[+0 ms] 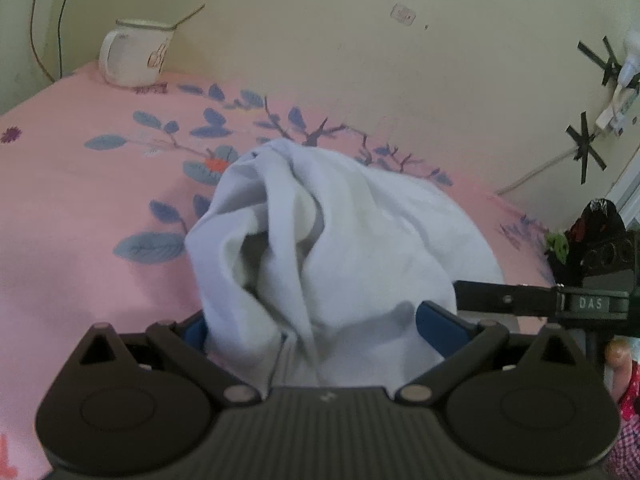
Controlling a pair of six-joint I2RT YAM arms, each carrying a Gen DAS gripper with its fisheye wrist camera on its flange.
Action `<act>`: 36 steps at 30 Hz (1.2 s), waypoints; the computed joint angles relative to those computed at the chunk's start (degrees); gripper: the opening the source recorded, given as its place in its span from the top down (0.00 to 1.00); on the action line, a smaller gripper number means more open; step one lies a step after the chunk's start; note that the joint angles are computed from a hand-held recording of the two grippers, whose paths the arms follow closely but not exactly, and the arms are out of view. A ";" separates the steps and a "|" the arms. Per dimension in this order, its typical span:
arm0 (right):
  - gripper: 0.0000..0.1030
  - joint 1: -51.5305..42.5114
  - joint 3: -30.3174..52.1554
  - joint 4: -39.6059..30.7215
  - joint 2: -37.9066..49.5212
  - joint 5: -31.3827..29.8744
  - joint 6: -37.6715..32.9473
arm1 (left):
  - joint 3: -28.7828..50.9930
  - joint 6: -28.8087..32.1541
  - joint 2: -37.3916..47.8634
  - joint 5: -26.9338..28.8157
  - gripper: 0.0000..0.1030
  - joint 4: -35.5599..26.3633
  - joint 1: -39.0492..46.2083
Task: Fold small clothes
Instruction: 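Grasp the folded T-shirt bundle with the left gripper while the right gripper grasps it, then lift the folded T-shirt with both grippers and place it atop the black clothes stack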
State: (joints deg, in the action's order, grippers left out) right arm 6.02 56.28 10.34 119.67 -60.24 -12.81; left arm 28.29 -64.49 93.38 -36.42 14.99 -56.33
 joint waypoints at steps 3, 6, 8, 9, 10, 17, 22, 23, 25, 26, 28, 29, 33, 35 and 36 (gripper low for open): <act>0.30 2.26 0.36 4.08 0.86 0.84 4.07 | 1.98 0.38 2.76 -3.53 0.04 -1.27 -0.77; 0.30 2.25 1.15 4.36 1.58 0.02 5.54 | 5.78 -0.46 4.25 -4.97 0.05 -7.56 -1.62; 0.31 1.84 0.72 5.28 1.79 -0.63 5.66 | 7.54 -1.11 4.89 -5.67 0.05 -10.78 -2.17; 0.31 1.47 0.20 5.82 1.75 -0.77 5.04 | 7.97 -1.49 5.19 -5.94 0.05 -11.61 -2.45; 0.31 1.23 -1.42 9.31 1.85 -1.15 5.76 | 8.13 -1.91 5.16 -6.14 0.05 -12.24 -2.74; 0.29 1.52 -4.49 16.19 1.81 -0.43 7.41 | 10.43 -2.95 6.70 -6.56 0.01 -15.74 -3.91; 0.30 1.10 -4.36 12.72 0.78 0.30 4.81 | 10.61 -2.93 7.06 -6.63 0.01 -15.80 -4.05; 0.33 1.09 -5.00 12.30 0.16 0.70 3.85 | 10.43 -2.92 7.01 -6.74 0.01 -15.56 -4.14; 0.33 0.69 -5.76 10.91 -0.39 0.14 2.37 | 10.43 -3.22 7.10 -7.04 0.02 -15.39 -4.46; 0.35 0.53 -6.22 10.41 -0.61 -0.14 1.83 | 10.32 -3.35 7.12 -7.20 0.02 -15.12 -4.58; 0.39 0.52 -7.21 10.51 -1.08 0.27 0.77 | 9.92 -3.85 6.98 -7.84 0.08 -14.60 -4.74; 0.46 0.73 -7.93 11.46 -1.57 1.45 1.23 | 9.66 -4.07 6.86 -8.19 0.15 -14.23 -4.78; 0.60 1.53 -10.57 15.44 -3.38 3.03 3.59 | 6.52 -6.24 4.96 -9.53 0.38 -11.21 -5.55; 0.67 1.60 -12.80 17.40 -5.41 3.03 2.55 | 4.92 -7.18 3.89 -9.42 0.47 -9.06 -5.62; 0.68 1.36 -13.97 17.57 -6.96 2.69 1.28 | 4.24 -8.02 3.41 -9.25 0.49 -7.84 -5.74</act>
State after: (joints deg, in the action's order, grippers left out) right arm 7.39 42.31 27.90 112.71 -57.55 -11.53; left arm 32.54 -72.51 96.79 -45.67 7.16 -62.07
